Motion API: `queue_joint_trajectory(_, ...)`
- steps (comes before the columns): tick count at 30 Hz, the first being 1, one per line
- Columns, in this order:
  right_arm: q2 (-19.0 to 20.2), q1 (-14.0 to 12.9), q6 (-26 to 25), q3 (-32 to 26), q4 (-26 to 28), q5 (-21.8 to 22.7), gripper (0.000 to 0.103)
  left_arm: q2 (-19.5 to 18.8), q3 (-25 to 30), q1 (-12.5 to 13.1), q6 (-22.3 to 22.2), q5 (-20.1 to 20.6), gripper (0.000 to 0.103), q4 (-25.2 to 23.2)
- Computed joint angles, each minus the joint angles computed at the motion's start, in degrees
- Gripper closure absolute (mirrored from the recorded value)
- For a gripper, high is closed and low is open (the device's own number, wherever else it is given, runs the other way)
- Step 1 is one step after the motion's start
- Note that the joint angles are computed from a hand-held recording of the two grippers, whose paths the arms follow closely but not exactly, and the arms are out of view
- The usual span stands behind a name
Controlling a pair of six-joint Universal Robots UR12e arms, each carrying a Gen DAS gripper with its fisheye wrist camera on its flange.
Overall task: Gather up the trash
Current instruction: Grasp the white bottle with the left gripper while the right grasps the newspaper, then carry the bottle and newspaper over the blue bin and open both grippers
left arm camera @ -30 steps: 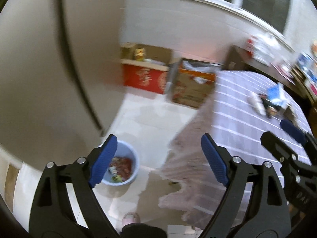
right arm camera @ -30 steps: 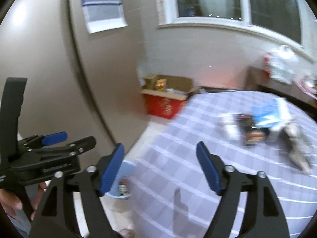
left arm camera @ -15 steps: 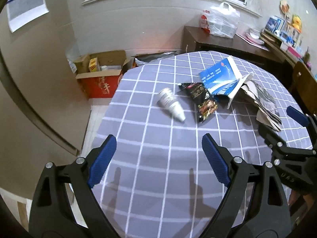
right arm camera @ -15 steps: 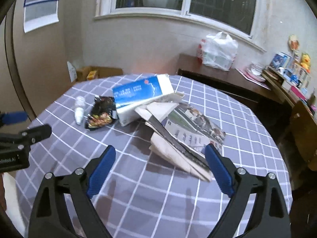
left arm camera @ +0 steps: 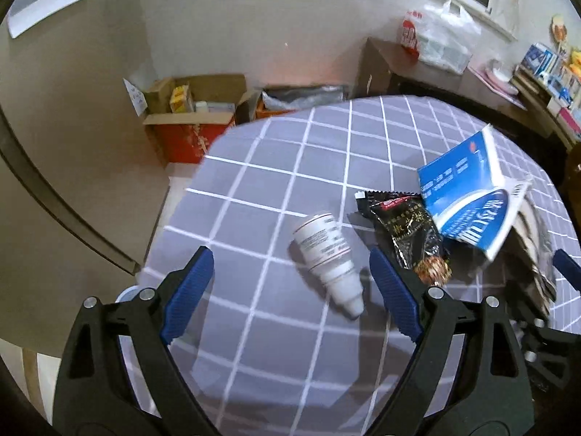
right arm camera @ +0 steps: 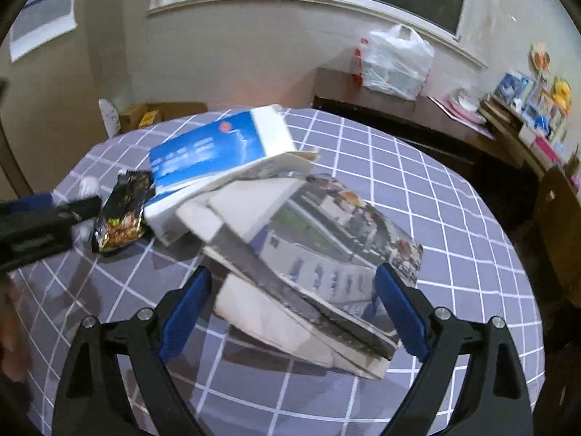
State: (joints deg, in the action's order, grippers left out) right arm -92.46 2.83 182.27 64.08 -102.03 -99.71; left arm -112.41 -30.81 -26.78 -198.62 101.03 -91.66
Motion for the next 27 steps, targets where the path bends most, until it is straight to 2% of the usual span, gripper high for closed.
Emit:
queue_joint_trajectory(1, -0.1, -0.4, 0.7, 0.0, 0.2, 0.6, 0.029, -0.3, 0.4, 0.0, -0.2, -0.1, 0.024, -0.3)
queue_joint_trajectory(2, -0.3, -1.0, 1.4, 0.3, 0.0, 1.7, 0.032, -0.5, 0.4, -0.4, 0.0, 1.4, 0.030, 0.2)
queue_joint_trajectory(3, -0.5, -1.1, 1.4, 0.4, -0.5, 2.2, 0.039, -0.7, 0.6, -0.6, 0.5, 2.0, 0.038, 0.3)
queue_joint_trajectory(4, -0.7, -1.1, 1.3, 0.7, -0.9, 2.3, 0.051, -0.4, 0.0, -0.6, 1.9, 1.4, 0.051, 1.2)
queue_joint_trajectory(5, -0.9, -1.0, 0.8, 0.9, -1.4, 2.6, 0.055, 0.0, -0.7, -0.6, 2.8, 1.0, 0.060, 2.0)
queue_joint_trajectory(6, -1.0, -0.7, 0.4, 1.0, -2.1, 2.3, 0.062, 0.2, -0.9, -0.6, 3.5, 0.6, 0.078, 2.2)
queue_joint_trajectory(7, -1.1, -0.5, 0.1, 1.2, -2.8, 2.1, 0.072, 0.3, -0.7, -0.6, 3.7, 0.4, 0.078, 1.6)
queue_joint_trajectory(10, -1.8, 0.0, 0.1, 2.0, -4.8, 1.1, 0.082, 1.4, -1.9, 0.2, 2.6, -2.2, 0.078, 1.4)
queue_joint_trajectory(13, -2.8, 0.7, 0.8, 3.1, -7.1, -0.9, 0.086, 4.1, -5.2, 1.5, 1.3, -5.4, 0.078, 2.4)
queue_joint_trajectory(16, -4.0, 0.8, 2.0, 3.4, -8.3, 0.6, 0.090, 6.8, -8.1, 1.6, 1.6, -4.4, 0.078, 4.3)
queue_joint_trajectory(20, -5.2, 1.5, 3.7, 2.4, -9.9, 2.7, 0.097, 10.6, -11.6, 2.3, 1.5, -5.0, 0.078, 7.0)
queue_joint_trajectory(25, -5.0, 4.7, 4.4, -0.7, -10.2, 6.2, 0.099, 14.9, -15.1, 3.6, 1.0, -6.0, 0.078, 9.1)
queue_joint_trajectory(27, -4.4, 7.7, 3.9, -1.8, -10.7, 4.7, 0.099, 16.7, -16.8, 4.3, 1.0, -6.4, 0.078, 10.1)
